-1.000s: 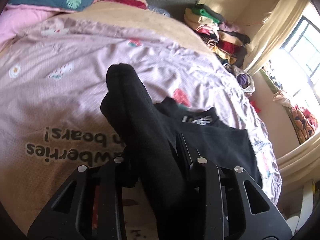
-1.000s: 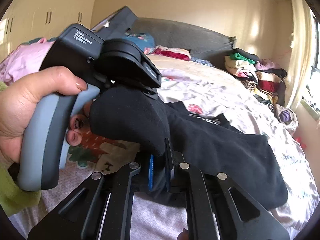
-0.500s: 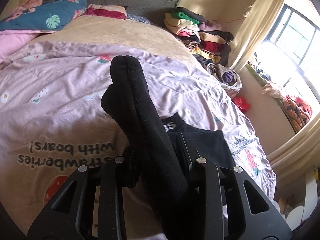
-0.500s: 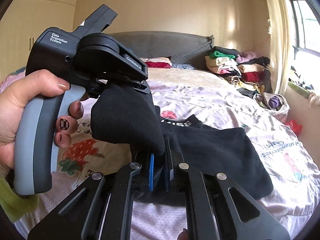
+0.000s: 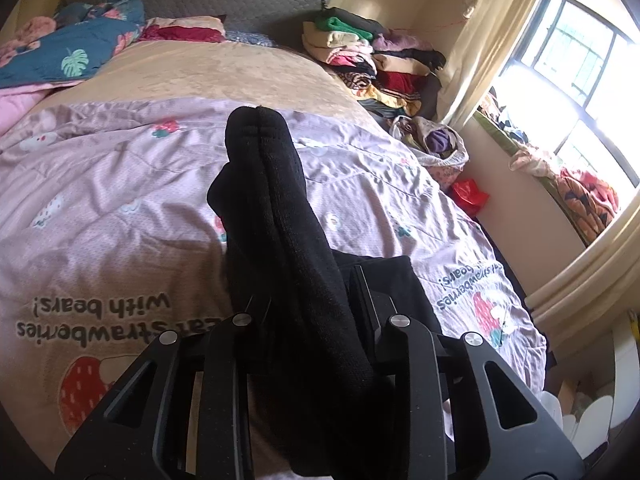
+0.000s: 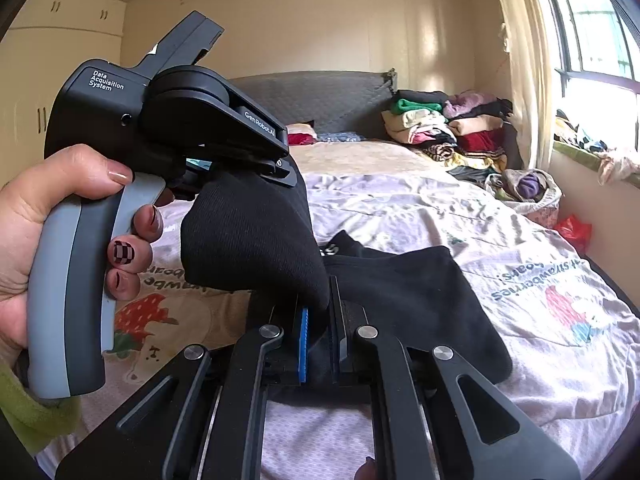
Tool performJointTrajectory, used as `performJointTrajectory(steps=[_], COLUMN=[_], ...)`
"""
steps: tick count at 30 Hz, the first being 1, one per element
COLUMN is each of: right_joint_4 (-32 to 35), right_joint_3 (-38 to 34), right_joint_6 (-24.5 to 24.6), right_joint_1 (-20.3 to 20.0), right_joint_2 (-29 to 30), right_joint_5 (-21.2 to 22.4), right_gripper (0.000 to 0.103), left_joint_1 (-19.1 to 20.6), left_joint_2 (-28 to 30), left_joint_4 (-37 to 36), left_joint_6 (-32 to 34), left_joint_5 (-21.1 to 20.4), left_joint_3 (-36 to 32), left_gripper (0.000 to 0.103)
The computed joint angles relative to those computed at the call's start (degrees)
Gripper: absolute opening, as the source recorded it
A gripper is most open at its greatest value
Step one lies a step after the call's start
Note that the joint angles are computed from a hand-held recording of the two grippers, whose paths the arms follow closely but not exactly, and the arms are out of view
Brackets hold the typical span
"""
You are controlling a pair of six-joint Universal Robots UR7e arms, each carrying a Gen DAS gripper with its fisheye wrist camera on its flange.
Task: Fold small clothes
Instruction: 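Lift the gripped side with both grippers and fold it across the sweatshirt, then lower the folded side onto the sweatshirt with both grippers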
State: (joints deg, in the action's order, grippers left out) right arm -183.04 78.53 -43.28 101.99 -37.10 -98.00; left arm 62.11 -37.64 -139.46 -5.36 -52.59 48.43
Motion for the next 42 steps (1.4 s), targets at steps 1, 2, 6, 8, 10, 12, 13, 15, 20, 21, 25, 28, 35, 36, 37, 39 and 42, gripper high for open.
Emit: performJointTrajectory(steps=[1,2,6,8,10,12,13,15,20,21,25,28,35,36,37,39,42], right_joint_4=[-0.08,-0.11,-0.14,-0.18,-0.05,0.18,0.29,0.63,1.79,1.94,2.53,3.60,7.42,8.12,8.82,10.29,12.17], right_joint_3=[0.10,0.22,0.67,0.84,0.94,0.82,0.86,0.82,0.40,0.32,0.10,-0.17,-1.09,-1.26,-1.51,-2.07,-2.83], right_joint_6=[0.15,0.39,1.01,1.49,1.97,2.27,2.48,2.66,3.51,3.65,4.20,5.37,8.97,9.50,10.05,11.33,12.99], right_joint_1=[-0.07,-0.18,-0.64,-0.84,-1.09,-1.34,-1.48,-1.74,-2.61,-2.76,-3.52,-4.07,-5.38,-5.55,-5.71,-6.09,-6.63], right_joint_2=[-0.09,-0.24,-0.84,-1.07,-1.29,-1.39,-1.50,-1.64,-1.87,-1.89,-2.00,-2.13,-2.48,-2.53,-2.55,-2.59,-2.65], right_joint_5=[-0.03,-0.09,0.01,0.10,0.27,0.39,0.45,0.48,0.18,0.14,0.16,0.13,0.38,0.43,0.61,1.11,2.11], right_gripper=[0.007,0.007,0.007,0.007,0.007,0.007,0.007,0.007,0.007,0.007,0.007,0.007,0.007,0.007,0.007,0.007,0.007], left_joint_1=[-0.04,-0.14,-0.42,-0.51,-0.63,-0.75,-0.80,-0.92,-1.01,-1.04,-1.10,-1.22,-1.22,-1.16,-1.15,-1.10,-0.95], left_joint_2=[0.24,0.72,1.99,2.39,3.00,3.78,4.11,4.78,7.01,7.64,9.81,11.45,15.67,16.59,17.17,18.66,21.40], left_joint_4=[0.29,0.82,2.01,2.40,2.96,3.62,3.92,4.49,7.01,7.65,9.86,11.39,15.78,17.08,17.85,19.56,22.76], left_joint_6=[-0.03,-0.19,-0.31,-0.37,-0.41,-0.42,-0.44,-0.56,-1.15,-1.23,-1.29,-1.27,-1.75,-1.98,-2.09,-2.40,-2.66], left_joint_5=[-0.04,-0.12,-0.08,-0.06,0.05,0.23,0.30,0.39,0.60,0.65,0.62,0.71,1.10,1.17,1.27,1.42,1.81], left_joint_3=[-0.37,-1.01,-2.58,-3.08,-3.81,-4.82,-5.23,-6.00,-8.84,-9.64,-12.73,-14.89,-20.88,-22.35,-23.35,-25.81,-30.80], left_gripper=[0.021,0.021,0.021,0.021,0.021,0.021,0.021,0.021,0.021,0.021,0.021,0.021,0.021,0.021,0.021,0.021,0.021])
